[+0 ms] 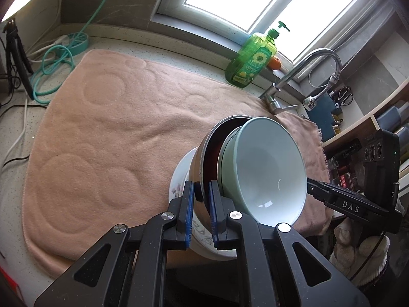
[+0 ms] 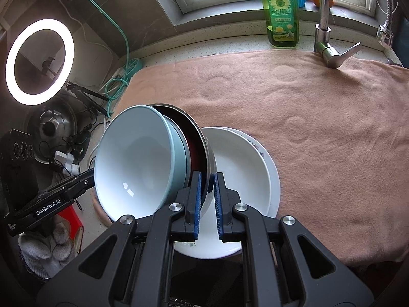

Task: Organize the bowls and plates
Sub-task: 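Lift the nested bowl stack with both tools and carry it over the plate stack, then lower the bowl stack onto the plate stack and open both tools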

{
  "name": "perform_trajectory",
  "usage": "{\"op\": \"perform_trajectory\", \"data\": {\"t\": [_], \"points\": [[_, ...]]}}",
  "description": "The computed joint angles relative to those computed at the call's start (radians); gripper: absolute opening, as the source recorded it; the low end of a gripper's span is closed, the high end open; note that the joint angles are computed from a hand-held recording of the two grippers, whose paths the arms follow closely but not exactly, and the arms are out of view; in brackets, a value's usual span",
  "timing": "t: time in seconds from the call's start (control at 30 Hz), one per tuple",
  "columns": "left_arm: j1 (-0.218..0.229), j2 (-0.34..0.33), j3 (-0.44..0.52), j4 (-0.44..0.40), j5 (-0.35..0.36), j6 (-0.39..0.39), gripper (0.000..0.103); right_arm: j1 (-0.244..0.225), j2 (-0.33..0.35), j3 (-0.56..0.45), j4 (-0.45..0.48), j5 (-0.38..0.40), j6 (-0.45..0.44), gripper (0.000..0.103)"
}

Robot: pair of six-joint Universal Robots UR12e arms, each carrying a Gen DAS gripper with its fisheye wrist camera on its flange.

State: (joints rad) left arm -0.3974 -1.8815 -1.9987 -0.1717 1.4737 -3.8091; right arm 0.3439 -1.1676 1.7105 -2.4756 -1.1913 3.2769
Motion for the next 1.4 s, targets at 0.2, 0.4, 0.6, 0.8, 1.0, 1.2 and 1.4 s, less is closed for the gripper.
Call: {"op": "perform_trajectory", "data": {"t": [0.2, 0.4, 0.6, 0.8, 1.0, 1.2, 1.4], "points": [[-0.013, -0.017, 0.02, -0.024, -0.007, 0.002, 0.01, -0.011, -0.005, 0.02, 0.008, -0.006, -0.001, 0.01], [-0.018, -0.03, 0.034, -0.035, -0.017, -0.004, 0.01, -0.019, -0.007, 0.033, 0.003, -0.009, 0.004, 0.01], [-0.022, -0.037, 0.044, -0.049, -0.017, 0.001, 0.01, -0.021, -0.008, 0.04, 0.001, -0.014, 0.008, 0.01], [-0.023, -0.041, 0.051, -0.057, -0.02, 0.0, 0.01, -0.024, -0.005, 0.045, 0.002, -0.011, 0.015, 0.01], [-0.023, -0.044, 0.054, -0.068, -0.023, 0.003, 0.01, -0.025, -0.004, 0.046, 0.0, -0.009, 0.017, 0.01], [-0.022, -0.045, 0.054, -0.073, -0.028, 0.003, 0.01, -0.026, -0.004, 0.046, 0.001, -0.008, 0.017, 0.01], [-0.021, -0.045, 0.054, -0.078, -0.03, 0.007, 0.01, -0.025, -0.005, 0.046, 0.002, -0.008, 0.015, 0.01]]}}
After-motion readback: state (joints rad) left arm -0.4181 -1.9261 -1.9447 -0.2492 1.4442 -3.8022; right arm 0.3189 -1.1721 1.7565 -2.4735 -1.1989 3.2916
